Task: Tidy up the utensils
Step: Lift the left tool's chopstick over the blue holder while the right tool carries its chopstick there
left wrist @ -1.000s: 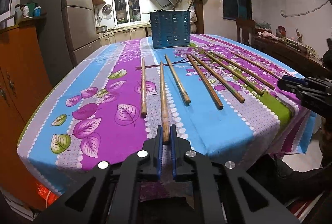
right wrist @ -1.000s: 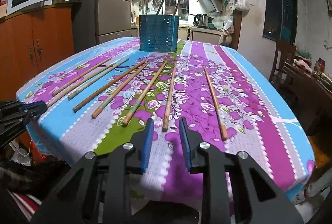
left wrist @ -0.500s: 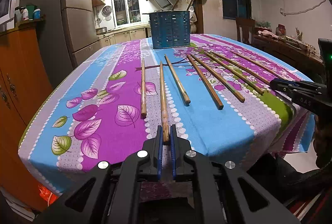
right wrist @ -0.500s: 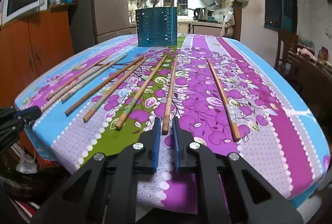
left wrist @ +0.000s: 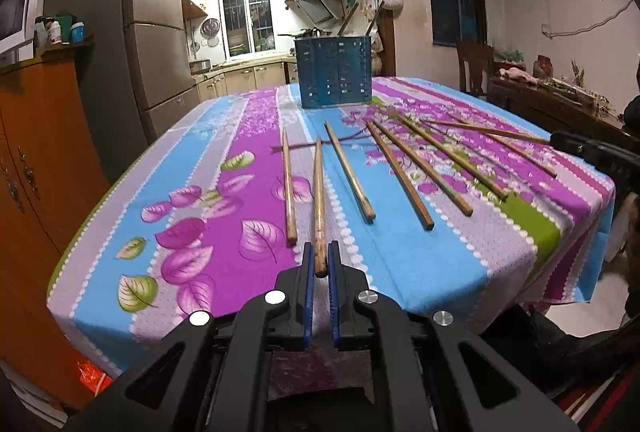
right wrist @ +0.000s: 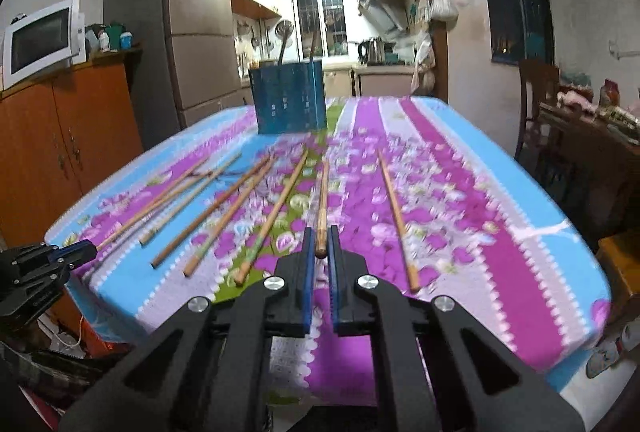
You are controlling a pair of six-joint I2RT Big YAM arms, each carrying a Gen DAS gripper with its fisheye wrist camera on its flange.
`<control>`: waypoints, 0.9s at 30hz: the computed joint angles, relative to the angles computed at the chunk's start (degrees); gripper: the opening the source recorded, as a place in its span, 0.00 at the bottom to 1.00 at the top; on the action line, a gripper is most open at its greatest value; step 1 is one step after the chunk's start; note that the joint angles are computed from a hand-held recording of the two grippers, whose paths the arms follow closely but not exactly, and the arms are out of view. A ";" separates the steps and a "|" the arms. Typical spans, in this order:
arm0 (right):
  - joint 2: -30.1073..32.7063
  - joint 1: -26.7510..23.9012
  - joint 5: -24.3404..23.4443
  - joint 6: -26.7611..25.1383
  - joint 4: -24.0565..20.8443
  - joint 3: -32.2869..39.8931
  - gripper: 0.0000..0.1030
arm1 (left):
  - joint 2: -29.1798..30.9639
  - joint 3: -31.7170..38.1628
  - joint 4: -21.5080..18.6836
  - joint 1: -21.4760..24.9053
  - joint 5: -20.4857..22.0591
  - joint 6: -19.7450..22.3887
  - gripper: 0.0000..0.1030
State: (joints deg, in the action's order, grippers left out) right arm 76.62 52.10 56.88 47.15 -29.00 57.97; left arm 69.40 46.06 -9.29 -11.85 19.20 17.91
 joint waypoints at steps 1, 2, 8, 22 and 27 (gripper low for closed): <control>-0.53 0.51 1.19 -0.96 -0.63 0.50 0.05 | -0.25 0.29 -0.46 0.12 0.33 0.04 0.08; -0.82 0.75 1.80 -1.70 -0.95 0.90 0.05 | -0.58 0.81 -1.18 0.49 1.15 0.23 0.08; -3.39 1.82 6.04 -9.69 1.23 2.45 0.05 | -3.24 2.27 -2.14 1.43 3.30 0.74 0.08; -5.67 -1.68 4.85 -28.36 12.29 4.99 0.05 | -1.68 12.21 -5.03 3.32 10.66 -5.32 0.08; -5.61 -3.65 2.35 -32.39 13.96 6.53 0.05 | 2.25 18.87 -7.56 3.23 12.28 -6.69 0.07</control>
State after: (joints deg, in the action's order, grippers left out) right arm 71.01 48.45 59.23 14.76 -15.04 64.51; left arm 71.65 64.93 -16.84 -8.61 31.47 11.22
